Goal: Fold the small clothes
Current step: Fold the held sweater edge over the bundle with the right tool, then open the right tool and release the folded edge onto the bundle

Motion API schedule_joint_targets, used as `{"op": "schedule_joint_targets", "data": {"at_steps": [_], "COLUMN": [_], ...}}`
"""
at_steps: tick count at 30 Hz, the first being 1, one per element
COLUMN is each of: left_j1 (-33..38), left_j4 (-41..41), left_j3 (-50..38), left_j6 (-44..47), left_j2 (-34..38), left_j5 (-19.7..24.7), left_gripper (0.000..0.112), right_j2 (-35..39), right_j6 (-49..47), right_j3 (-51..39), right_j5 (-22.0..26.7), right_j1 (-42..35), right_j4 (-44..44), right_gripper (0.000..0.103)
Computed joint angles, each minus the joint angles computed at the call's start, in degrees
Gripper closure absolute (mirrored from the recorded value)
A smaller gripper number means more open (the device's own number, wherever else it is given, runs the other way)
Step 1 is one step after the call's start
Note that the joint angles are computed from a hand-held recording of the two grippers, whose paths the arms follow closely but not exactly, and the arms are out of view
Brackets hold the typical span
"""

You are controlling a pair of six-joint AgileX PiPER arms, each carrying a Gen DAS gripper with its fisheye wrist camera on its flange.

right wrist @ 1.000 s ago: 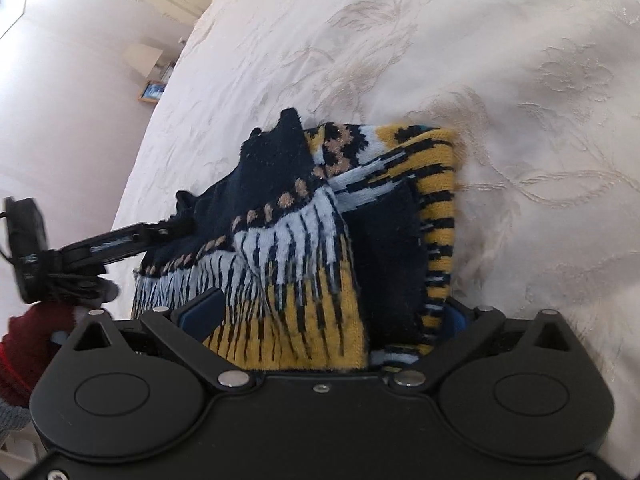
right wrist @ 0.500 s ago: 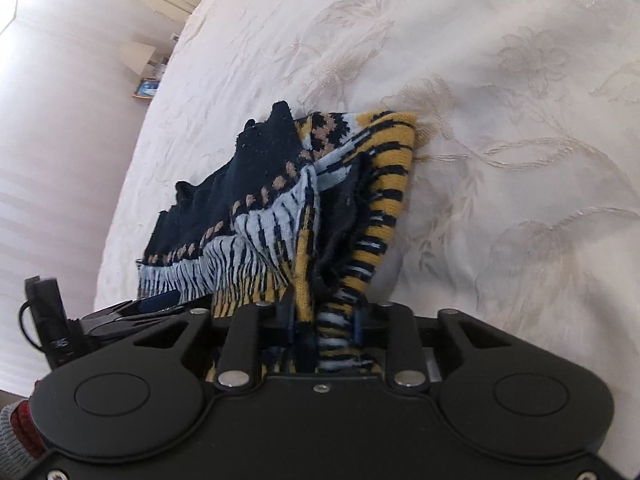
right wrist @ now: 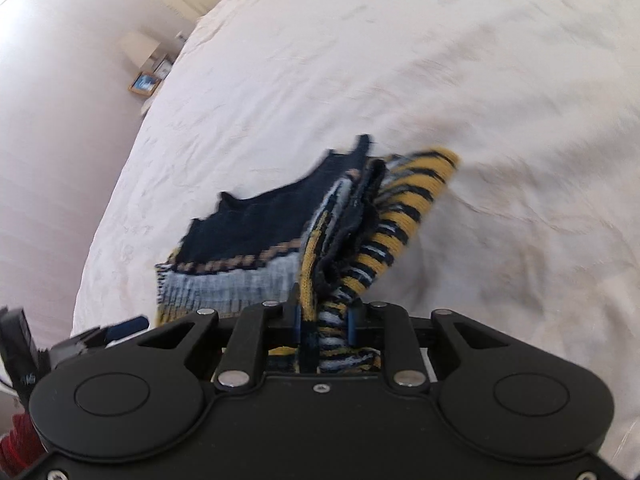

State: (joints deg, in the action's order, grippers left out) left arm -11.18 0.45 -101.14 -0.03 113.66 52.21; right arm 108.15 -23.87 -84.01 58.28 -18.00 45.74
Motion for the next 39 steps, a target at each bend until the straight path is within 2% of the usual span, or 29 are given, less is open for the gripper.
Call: {"op": "schedule_joint_targets", "data": {"at_steps": [3,8,15,19,23,26,27,28,29,31,33,37,39], "left_j1": [3.9,10.7,19.7,23.2,25.1,25.0,24.6,24.4,24.1,23.1,22.0,19.0,17.1], "left_j4": [-2.6,-5.8,-10.3,-11.9,-12.7,-12.9,-13.0,-13.1,-13.3,-13.8,-14.1,-15.7,-16.2], "left_j3": [8.3,18.0,25.8,28.8,30.5,30.5,30.6,30.4,30.2,29.7,28.3,24.0,21.0], "left_j6": [1.2,3.5,9.1,11.7,12.8,13.0,13.0,13.1,13.2,13.6,13.6,15.2,15.9], "left_j2": [-6.1,-14.9,-20.2,-22.6,-24.2,-24.4,-24.3,-24.4,-24.4,-24.3,-24.2,-23.0,-21.4], "left_j5": [-2.6,-2.6,-2.2,-1.8,-1.5,-1.0,-1.2,-1.0,-1.0,-1.3,-0.8,-0.8,-1.4], "left_gripper": [0.028,0.028,0.028,0.028,0.028,0.028,0.028,0.028,0.028,0.028,0.028,0.028,0.028], "right_j2": [-0.7,1.4,13.2,20.7,24.4,25.9,26.9,26.8,25.5,21.9,18.2,10.6,6.8], "right_j6": [4.4,11.5,22.3,30.2,34.4,35.5,34.7,32.4,28.5,19.2,13.2,9.5,10.3], "right_j3": [-4.4,-13.6,-28.4,-36.2,-41.1,-43.1,-44.5,-43.6,-40.5,-32.7,-26.9,-16.8,-12.2], "right_j5": [1.0,1.8,0.9,1.0,1.8,2.3,3.2,2.4,0.2,-4.6,-7.3,-11.8,-13.9], "right_j1": [4.0,12.4,26.7,33.9,38.1,39.9,40.0,39.6,38.9,36.8,35.2,31.0,28.6], "right_j4": [-1.7,-2.5,-6.7,-14.8,-21.8,-24.9,-24.2,-21.5,-16.4,-4.9,1.3,4.2,1.6], "right_gripper": [0.074,0.074,0.074,0.074,0.074,0.067,0.058,0.047,0.043,0.043,0.042,0.042,0.041]}}
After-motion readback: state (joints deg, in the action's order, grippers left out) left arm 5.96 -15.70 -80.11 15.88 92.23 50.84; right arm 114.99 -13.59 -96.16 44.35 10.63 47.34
